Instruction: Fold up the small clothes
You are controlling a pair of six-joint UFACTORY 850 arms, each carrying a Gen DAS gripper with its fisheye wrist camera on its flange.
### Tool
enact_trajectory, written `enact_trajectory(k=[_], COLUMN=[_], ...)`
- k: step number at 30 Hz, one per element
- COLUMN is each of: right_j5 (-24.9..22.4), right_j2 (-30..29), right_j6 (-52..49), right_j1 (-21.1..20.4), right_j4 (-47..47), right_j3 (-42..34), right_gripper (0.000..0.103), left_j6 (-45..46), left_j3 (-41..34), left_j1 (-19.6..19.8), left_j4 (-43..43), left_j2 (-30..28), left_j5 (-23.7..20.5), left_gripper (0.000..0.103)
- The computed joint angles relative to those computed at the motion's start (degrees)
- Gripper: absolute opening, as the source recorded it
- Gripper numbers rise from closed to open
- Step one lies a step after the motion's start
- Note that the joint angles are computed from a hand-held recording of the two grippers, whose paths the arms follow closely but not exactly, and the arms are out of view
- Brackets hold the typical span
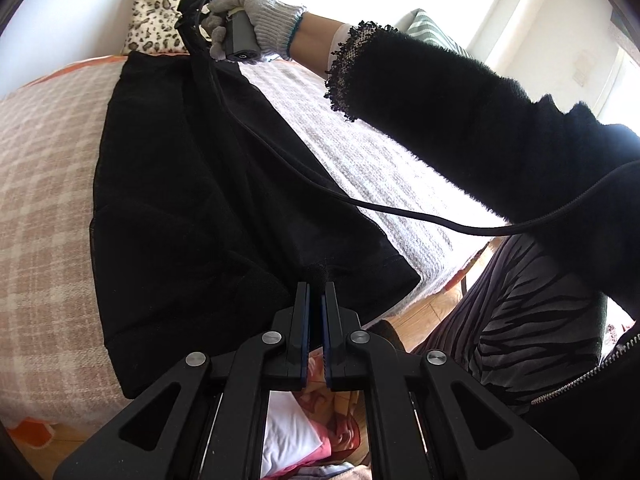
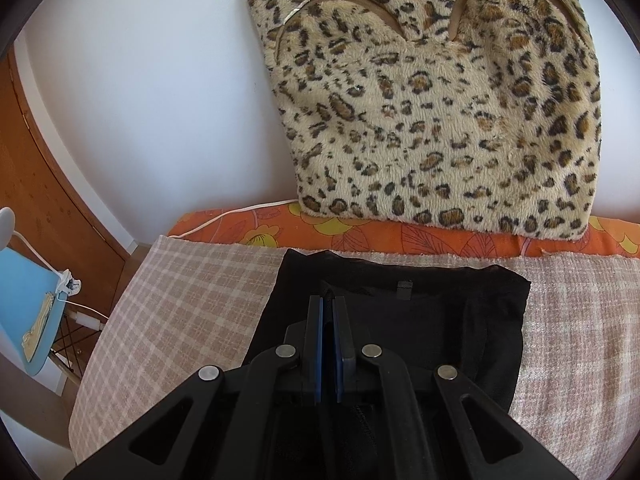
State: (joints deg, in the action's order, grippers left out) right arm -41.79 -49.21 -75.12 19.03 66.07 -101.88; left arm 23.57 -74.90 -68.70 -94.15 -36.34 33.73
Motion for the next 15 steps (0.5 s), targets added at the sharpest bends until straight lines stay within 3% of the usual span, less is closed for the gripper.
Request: enact_trajectory(k=[7, 9, 11, 15], right_j5=[0.45, 0.49, 0.81, -0.5], right_j2=[-0.24, -0.3, 0.27, 3.44], right_j6=[-0.13, 0.72, 1.02, -4.0], right_j1=[0.54, 0.62, 0.55, -0.7], right_j4=[-0.33, -0.75, -0.35, 4.48], right_j3=[0.13, -0.07, 0.39, 3.7], right_gripper=[0.002, 0.012, 0.061, 0.064], left_j6=[1.25, 2.22, 2.03, -2.4], left_j3=[0.45, 0.52, 1.04, 3.36], left_j1=[-0.51, -0.78, -1.18, -2.73], left_j4=[-3.28, -4.92, -6.15, -6.53], left_j2=[0.62, 0.84, 1.23, 2.71], left_j5=[0.8, 0.64, -0.08, 1.07], left_gripper=[0.004, 0.004, 0.007, 0.012])
